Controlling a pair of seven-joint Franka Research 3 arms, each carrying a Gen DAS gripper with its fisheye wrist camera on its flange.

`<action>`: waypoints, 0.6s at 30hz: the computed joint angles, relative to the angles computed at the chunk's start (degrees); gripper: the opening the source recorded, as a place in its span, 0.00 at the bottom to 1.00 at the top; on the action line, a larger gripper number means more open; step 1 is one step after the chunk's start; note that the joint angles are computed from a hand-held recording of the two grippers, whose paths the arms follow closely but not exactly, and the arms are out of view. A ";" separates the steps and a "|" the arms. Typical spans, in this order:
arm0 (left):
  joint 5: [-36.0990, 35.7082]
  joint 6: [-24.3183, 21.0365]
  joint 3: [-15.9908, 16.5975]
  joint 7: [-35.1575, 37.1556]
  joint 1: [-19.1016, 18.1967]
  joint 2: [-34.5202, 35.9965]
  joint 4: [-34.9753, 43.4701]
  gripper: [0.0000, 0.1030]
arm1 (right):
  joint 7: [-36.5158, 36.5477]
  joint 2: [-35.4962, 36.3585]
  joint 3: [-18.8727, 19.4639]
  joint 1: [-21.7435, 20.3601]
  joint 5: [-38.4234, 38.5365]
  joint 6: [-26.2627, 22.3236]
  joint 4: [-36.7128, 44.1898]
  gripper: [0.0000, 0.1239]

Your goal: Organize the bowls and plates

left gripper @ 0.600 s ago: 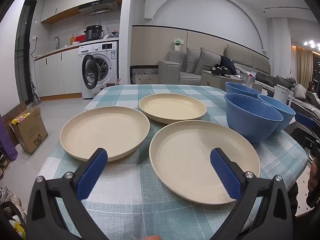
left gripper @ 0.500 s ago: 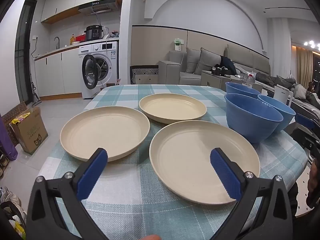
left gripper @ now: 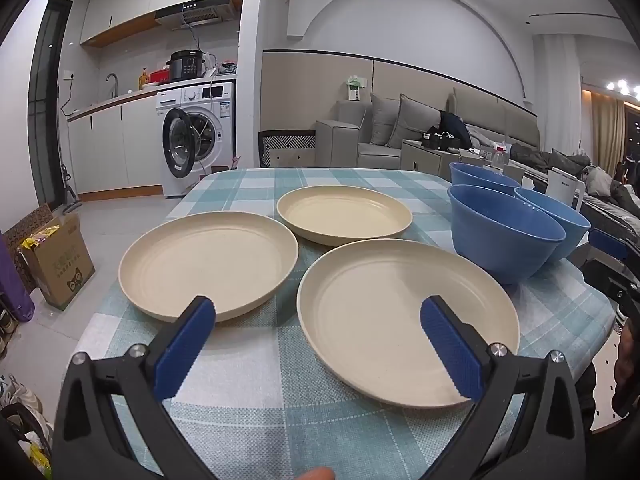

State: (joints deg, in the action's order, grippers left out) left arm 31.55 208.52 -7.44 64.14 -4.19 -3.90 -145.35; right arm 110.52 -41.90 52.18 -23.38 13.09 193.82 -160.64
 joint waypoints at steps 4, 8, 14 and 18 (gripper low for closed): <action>-0.57 -0.06 -0.23 0.80 0.01 0.39 0.40 1.00 | 0.14 -0.11 -0.06 0.09 -0.10 -0.02 -0.07 0.83; -1.32 -0.07 -0.43 1.40 -0.10 0.38 0.29 1.00 | 0.06 0.03 -0.14 -0.03 -0.35 -0.05 0.10 0.83; -0.46 -0.18 -0.12 0.82 -0.05 0.26 0.38 1.00 | 0.42 0.13 0.34 -0.42 -0.37 -0.04 0.16 0.83; -0.18 -0.15 -0.05 0.62 0.03 0.38 0.50 1.00 | 1.08 0.06 1.75 -1.02 0.02 0.47 -0.21 0.83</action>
State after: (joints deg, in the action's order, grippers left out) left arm 31.37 208.37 -7.49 64.76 -4.16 -3.53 -144.84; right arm 111.60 -41.84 53.94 -24.40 13.10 194.29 -160.85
